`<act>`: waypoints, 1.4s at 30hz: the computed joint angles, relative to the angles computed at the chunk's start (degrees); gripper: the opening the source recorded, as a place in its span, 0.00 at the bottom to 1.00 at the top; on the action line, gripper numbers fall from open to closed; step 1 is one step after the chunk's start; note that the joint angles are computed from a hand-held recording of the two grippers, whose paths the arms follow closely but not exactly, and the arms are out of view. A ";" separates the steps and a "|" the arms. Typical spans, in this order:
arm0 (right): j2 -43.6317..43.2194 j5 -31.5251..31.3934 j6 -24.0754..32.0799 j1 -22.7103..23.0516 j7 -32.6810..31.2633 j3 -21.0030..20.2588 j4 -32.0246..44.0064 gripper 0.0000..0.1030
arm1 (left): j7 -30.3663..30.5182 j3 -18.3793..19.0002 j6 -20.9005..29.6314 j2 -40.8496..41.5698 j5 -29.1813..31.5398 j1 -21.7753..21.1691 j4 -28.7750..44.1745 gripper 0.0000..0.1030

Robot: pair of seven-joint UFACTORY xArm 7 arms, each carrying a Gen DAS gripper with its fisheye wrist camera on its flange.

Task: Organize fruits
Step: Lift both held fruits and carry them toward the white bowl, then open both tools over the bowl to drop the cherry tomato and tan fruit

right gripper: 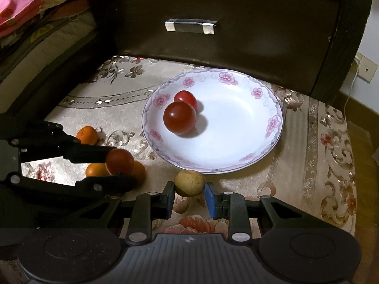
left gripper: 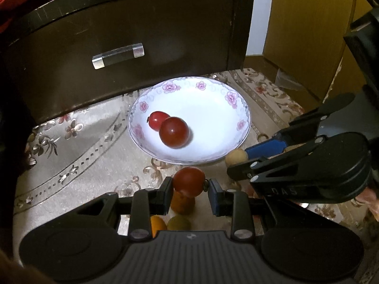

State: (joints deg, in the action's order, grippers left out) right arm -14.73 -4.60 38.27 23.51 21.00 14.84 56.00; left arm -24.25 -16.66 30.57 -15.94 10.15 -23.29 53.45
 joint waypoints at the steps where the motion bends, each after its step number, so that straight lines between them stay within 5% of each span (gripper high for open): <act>1: 0.09 0.40 0.23 0.04 0.03 -0.15 0.21 0.25 | 0.09 0.04 -0.09 0.01 -0.10 -0.07 0.06 0.35; 12: -1.29 1.95 1.46 -0.38 -0.28 -0.82 0.53 0.25 | 0.13 0.03 -1.83 1.64 -0.31 0.08 1.42 0.35; 23: 1.82 -6.15 -2.64 -2.87 3.69 0.38 1.81 0.25 | -5.34 0.69 -4.36 6.11 3.79 1.30 3.70 0.35; 42: 3.81 -9.31 -6.97 -3.40 5.87 -0.71 1.59 0.35 | -8.90 1.46 -6.17 6.75 6.49 1.30 3.21 0.44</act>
